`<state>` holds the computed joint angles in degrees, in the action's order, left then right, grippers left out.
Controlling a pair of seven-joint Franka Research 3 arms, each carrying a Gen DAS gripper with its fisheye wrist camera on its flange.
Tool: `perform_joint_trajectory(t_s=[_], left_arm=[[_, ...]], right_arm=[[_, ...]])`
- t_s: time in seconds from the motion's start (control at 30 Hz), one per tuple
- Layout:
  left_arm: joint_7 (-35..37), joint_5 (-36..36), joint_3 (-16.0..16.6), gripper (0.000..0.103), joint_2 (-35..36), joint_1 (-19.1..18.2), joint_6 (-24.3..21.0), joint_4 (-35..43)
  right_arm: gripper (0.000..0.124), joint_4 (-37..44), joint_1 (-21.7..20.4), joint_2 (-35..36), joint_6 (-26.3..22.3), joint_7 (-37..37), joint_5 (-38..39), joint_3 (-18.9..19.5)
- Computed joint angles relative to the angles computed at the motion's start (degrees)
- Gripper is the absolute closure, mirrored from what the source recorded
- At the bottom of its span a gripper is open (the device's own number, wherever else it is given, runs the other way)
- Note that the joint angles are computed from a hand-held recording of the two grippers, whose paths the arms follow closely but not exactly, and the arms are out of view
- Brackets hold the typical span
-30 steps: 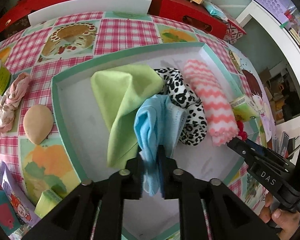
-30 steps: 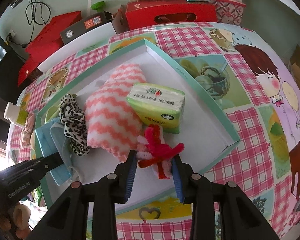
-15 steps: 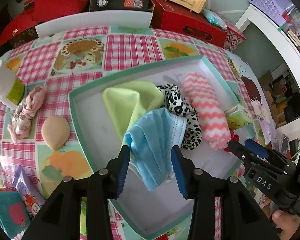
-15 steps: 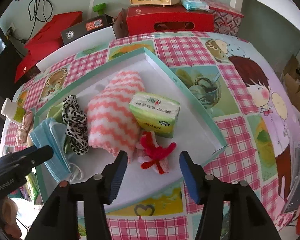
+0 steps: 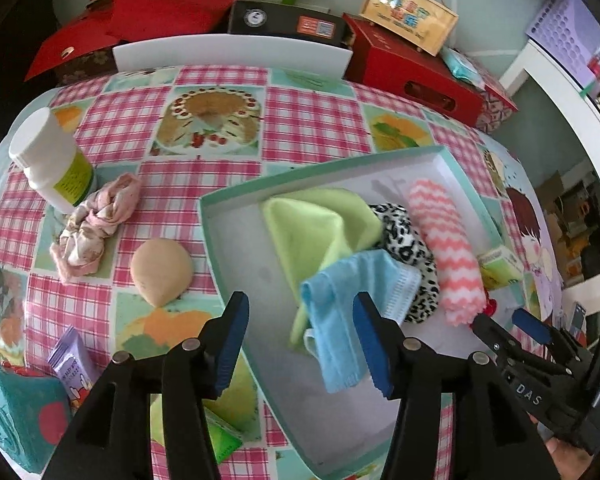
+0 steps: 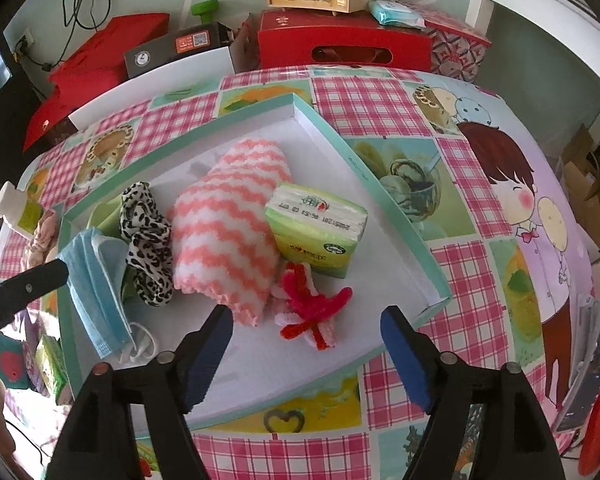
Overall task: Organize soft objects
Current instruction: 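Withdraw both open grippers from the tray toward the bottle, then grasp the pink floral scrunchie with the left gripper while the right approaches the beige puff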
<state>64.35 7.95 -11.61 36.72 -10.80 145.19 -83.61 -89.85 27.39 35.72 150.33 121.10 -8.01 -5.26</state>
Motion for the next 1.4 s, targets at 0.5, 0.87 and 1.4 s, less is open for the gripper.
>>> perform_joint_trajectory(t_s=[0.5, 0.87, 1.4], left_arm=[[-9.3, 5.0, 4.0, 0.011, -0.7, -1.4, 3.1, -1.8], [-13.3, 7.1, 4.0, 0.011, -1.7, -0.2, 3.8, -3.3], [-28.0, 16.7, 10.3, 0.011, -9.3, 0.1, 4.8, -11.3]], right_arm=[[0.021, -1.2, 0.2, -0.5, 2.8, 0.5, 0.2, -0.3], [0.021, -0.7, 0.9, -0.3, 2.4, 0.3, -0.4, -0.8], [0.021, -0.9, 2.9, -1.4, 6.9, 2.4, -3.4, -0.9]])
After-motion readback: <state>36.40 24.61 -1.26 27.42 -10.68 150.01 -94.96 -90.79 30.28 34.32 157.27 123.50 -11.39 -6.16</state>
